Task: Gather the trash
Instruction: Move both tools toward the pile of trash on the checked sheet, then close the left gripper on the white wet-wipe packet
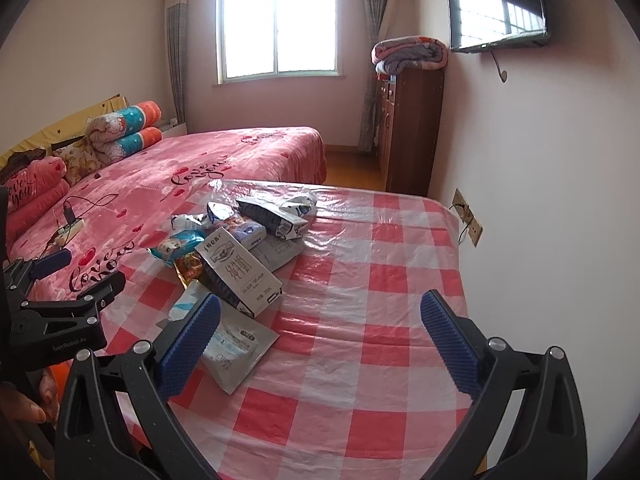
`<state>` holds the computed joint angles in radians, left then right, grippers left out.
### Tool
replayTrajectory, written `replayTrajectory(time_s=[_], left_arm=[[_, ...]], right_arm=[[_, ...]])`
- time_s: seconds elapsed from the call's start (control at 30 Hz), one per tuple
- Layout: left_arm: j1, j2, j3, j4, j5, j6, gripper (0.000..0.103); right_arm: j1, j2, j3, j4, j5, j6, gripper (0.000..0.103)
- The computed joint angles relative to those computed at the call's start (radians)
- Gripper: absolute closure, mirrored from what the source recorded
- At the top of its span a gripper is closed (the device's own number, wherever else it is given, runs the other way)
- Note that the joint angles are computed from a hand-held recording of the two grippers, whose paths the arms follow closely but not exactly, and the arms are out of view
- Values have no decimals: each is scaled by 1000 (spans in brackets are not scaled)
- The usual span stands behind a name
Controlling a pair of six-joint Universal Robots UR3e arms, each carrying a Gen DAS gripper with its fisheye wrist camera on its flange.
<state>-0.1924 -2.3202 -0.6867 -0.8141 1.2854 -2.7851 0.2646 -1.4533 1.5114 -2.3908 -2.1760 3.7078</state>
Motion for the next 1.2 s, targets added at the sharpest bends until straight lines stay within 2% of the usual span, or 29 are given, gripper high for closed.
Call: replayTrajectory(time_s=[0.2,0.53,0.83,1.2], left_arm=[[-12,-28,14,-7,2,27,4],[-14,-80,63,-47,-34,28,4],[0,-111,124,-181,-118,10,4],[8,-126,145,-322,-210,19,4]], right_arm=[[-32,15,35,-41,60,-15,4],[-75,47,84,-72,69,-10,4],[-96,77,121,-124,61,-37,4],[-147,97,189,-196,120,-45,4]])
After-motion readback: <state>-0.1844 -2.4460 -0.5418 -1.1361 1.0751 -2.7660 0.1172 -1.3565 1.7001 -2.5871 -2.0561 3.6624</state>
